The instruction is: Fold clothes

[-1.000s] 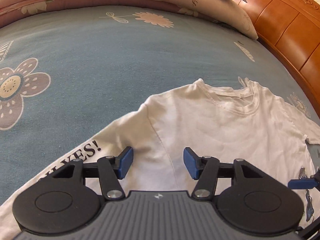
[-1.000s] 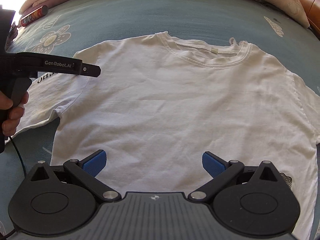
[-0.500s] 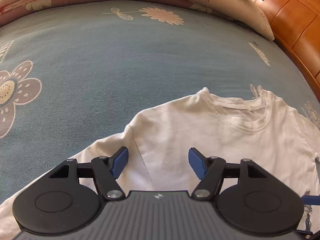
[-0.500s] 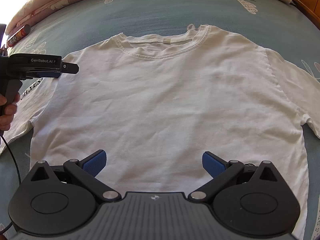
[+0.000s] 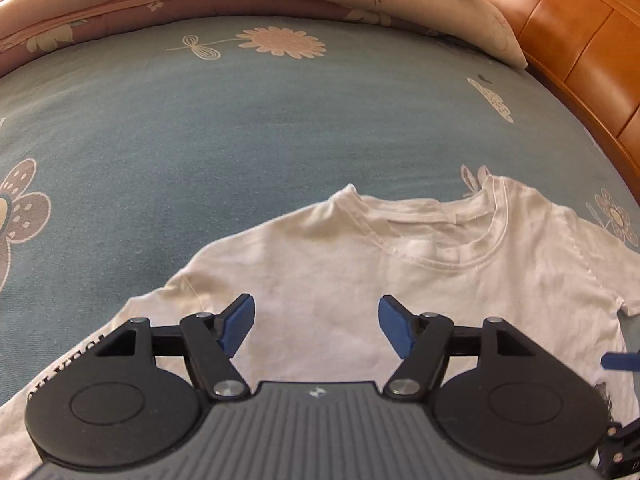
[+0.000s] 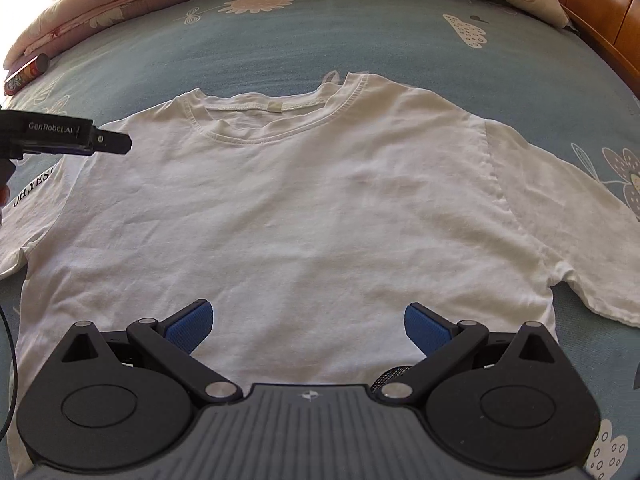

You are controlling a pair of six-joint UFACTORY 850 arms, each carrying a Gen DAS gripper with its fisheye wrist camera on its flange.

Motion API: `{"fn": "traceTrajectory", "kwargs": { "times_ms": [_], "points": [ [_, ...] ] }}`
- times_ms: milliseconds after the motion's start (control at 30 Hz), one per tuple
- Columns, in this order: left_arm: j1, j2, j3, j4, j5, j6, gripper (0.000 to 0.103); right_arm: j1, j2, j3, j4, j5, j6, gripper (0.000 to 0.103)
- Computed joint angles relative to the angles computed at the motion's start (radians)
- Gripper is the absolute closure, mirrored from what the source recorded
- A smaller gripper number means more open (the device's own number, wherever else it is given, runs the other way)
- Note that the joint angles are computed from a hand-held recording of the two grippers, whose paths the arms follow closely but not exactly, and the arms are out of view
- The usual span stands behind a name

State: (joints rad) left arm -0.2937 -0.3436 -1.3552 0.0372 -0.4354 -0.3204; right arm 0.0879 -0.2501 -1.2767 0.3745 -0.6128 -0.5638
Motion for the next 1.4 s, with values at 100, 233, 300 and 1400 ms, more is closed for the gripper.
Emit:
{"fn": "traceTrajectory", "kwargs": {
  "times_ms": [100, 233, 300, 1400],
  "points": [
    [-0.019, 0.005, 0.034, 0.136, 0.025, -0.128, 0.033, -0.004, -0.026, -0.019, -0.047, 0.035, -0.004, 0.0],
    [-0.013, 0.0, 0.007, 0.229, -0.012, -0.296, 0.033, -0.024, -0.075, -0.052, -0.135, -0.003, 0.059, 0.0],
    [-0.01, 0.006, -0.011, 0.204, -0.039, -0.328, 0.034, -0.029, -0.07, -0.034, -0.128, 0.006, 0.034, 0.0],
    [-0.12, 0.153, 0.147, 0.142, -0.08, -0.209, 0.028, 0.004, -0.078, -0.055, -0.27, -0.018, 0.199, 0.0]
  ]
}}
